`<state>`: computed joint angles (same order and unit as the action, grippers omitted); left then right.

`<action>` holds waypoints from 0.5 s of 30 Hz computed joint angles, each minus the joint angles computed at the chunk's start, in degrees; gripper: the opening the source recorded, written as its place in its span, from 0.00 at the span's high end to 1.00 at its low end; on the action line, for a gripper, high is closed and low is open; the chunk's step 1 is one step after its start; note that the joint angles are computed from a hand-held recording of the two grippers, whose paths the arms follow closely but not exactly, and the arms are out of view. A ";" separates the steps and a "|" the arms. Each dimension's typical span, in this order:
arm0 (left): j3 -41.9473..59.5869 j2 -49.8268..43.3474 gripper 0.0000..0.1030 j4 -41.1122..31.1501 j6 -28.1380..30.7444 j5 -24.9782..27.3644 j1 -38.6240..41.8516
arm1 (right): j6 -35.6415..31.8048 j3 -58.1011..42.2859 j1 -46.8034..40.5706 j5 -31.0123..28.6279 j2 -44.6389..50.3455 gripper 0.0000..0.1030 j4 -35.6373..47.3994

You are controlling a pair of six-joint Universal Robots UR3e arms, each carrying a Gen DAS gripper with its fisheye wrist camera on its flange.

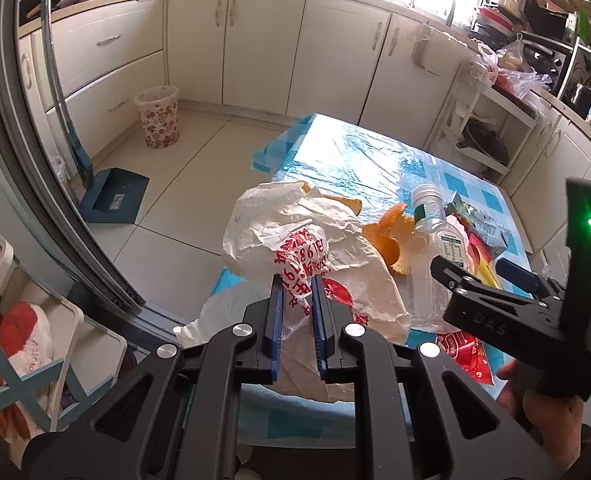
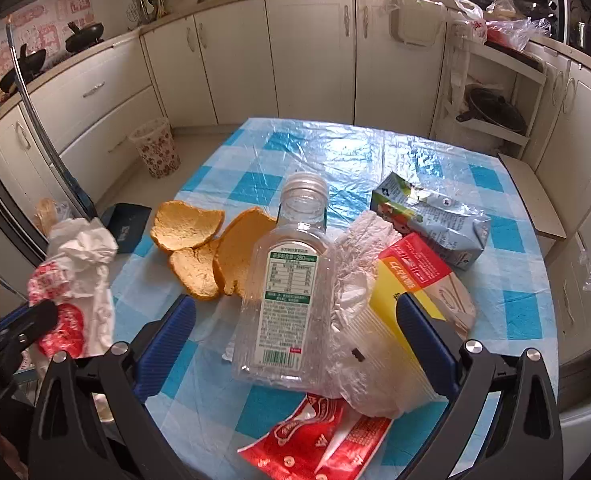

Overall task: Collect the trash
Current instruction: 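Close the right tool around the clear plastic bottle while the left tool holds the white bag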

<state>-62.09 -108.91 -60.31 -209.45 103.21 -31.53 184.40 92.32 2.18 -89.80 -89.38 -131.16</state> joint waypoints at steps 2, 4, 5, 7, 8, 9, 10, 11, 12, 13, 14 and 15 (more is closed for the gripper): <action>-1.88 1.20 0.88 0.75 0.08 -0.75 0.89 | 0.06 -2.38 0.53 -0.90 3.28 0.18 1.17; -3.14 2.02 0.88 1.26 0.29 -1.52 1.68 | -0.50 -4.00 0.11 0.15 5.49 0.36 2.79; -4.02 2.58 0.88 1.65 0.41 -1.79 1.94 | -0.62 -4.20 -0.23 0.82 5.97 0.44 3.05; -4.65 3.00 0.88 2.28 0.68 -2.29 2.30 | -0.50 -3.65 -0.93 1.98 5.19 0.45 2.73; -4.77 3.02 0.88 2.53 0.68 -2.21 2.13 | -0.58 -2.58 -1.61 3.20 3.82 0.46 2.17; -4.83 3.05 0.88 2.76 0.85 -2.36 2.14 | -0.58 -1.31 -2.35 4.73 2.04 0.47 1.50; -5.02 3.11 0.88 3.07 0.98 -2.45 2.00 | -0.34 -0.31 -3.08 6.59 0.48 0.47 0.71; -5.06 3.23 0.88 3.17 0.92 -2.40 1.66 | -0.57 1.35 -4.55 9.14 -2.05 0.47 0.30; -4.85 3.02 0.88 3.46 1.18 -2.48 1.34 | -0.47 2.70 -5.76 11.15 -4.40 0.47 -0.12; -4.75 2.86 0.88 3.75 1.42 -2.38 0.93 | -0.56 4.32 -7.38 13.50 -7.12 0.47 -0.42; -4.47 2.56 0.88 4.07 1.72 -2.12 0.39 | -0.73 5.90 -9.33 15.85 -9.99 0.47 -0.23; -4.17 2.25 0.88 4.35 1.99 -1.81 -0.15 | -0.75 7.03 -11.25 17.84 -12.61 0.47 0.46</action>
<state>-66.25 -106.66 -55.97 -207.45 101.40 -31.67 183.65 99.34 -9.07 -71.96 -101.99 -130.70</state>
